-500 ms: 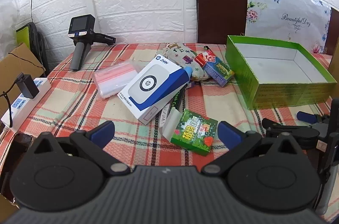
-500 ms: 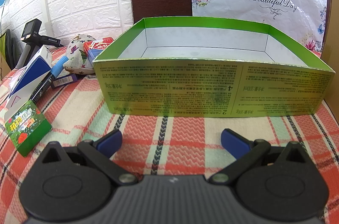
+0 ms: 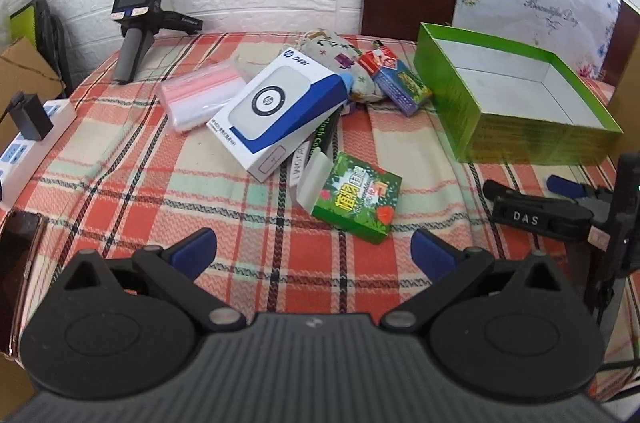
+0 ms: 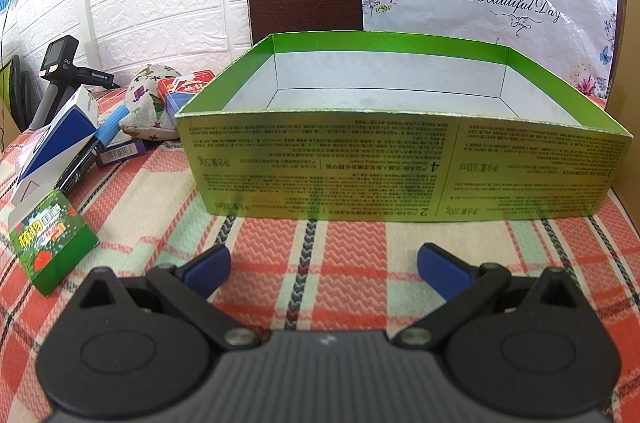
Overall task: Organize objects
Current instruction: 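Move the left tool toward the small green snack box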
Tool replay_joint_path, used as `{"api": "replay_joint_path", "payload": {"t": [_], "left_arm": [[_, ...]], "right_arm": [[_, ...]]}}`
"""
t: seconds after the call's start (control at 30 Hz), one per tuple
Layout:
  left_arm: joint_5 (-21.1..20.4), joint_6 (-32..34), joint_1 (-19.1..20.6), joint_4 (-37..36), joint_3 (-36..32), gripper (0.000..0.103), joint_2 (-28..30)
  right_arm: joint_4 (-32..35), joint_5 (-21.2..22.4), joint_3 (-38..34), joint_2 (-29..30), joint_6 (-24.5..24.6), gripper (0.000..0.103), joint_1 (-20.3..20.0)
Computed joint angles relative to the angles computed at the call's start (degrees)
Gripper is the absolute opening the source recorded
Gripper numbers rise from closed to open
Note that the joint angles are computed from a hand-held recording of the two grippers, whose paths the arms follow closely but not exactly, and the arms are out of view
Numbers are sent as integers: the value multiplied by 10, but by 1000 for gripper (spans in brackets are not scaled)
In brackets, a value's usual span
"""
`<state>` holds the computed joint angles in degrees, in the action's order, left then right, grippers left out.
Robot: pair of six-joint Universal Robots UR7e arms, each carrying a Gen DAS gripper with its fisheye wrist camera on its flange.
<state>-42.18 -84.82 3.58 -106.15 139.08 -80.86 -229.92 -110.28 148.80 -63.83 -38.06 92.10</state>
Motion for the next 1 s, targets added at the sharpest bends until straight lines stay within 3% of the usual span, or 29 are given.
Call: {"api": "replay_joint_path", "payload": {"t": [0.13, 0.33, 0.43, 0.5, 0.53, 0.63, 0.73, 0.83, 1.0], "left_arm": [[-14, 50, 3, -24, -1, 103, 0], [-11, 17, 1, 7, -5, 103, -7], [-8, -6, -2, 33, -9, 103, -11], [-2, -32, -6, 63, -12, 103, -16], [2, -48, -9, 83, -14, 103, -20], [12, -101, -8, 150, -24, 103, -29], [12, -134, -4, 187, -28, 103, -33], [5, -137, -4, 184, -22, 103, -42], [-1, -148, -4, 194, -17, 103, -50]], "right_arm": [[-1, 0, 0, 0, 0, 103, 0], [-3, -2, 0, 2, -1, 103, 1], [-8, -24, -15, 21, 4, 103, 15], [46, -49, -13, -6, 54, 103, 34], [87, -40, -2, -37, 99, 103, 41], [215, 49, 35, -152, 193, 103, 46], [355, 35, 21, -221, 242, 103, 96], [364, 37, 25, -243, 252, 103, 125], [341, 16, 26, -224, 233, 103, 153]]}}
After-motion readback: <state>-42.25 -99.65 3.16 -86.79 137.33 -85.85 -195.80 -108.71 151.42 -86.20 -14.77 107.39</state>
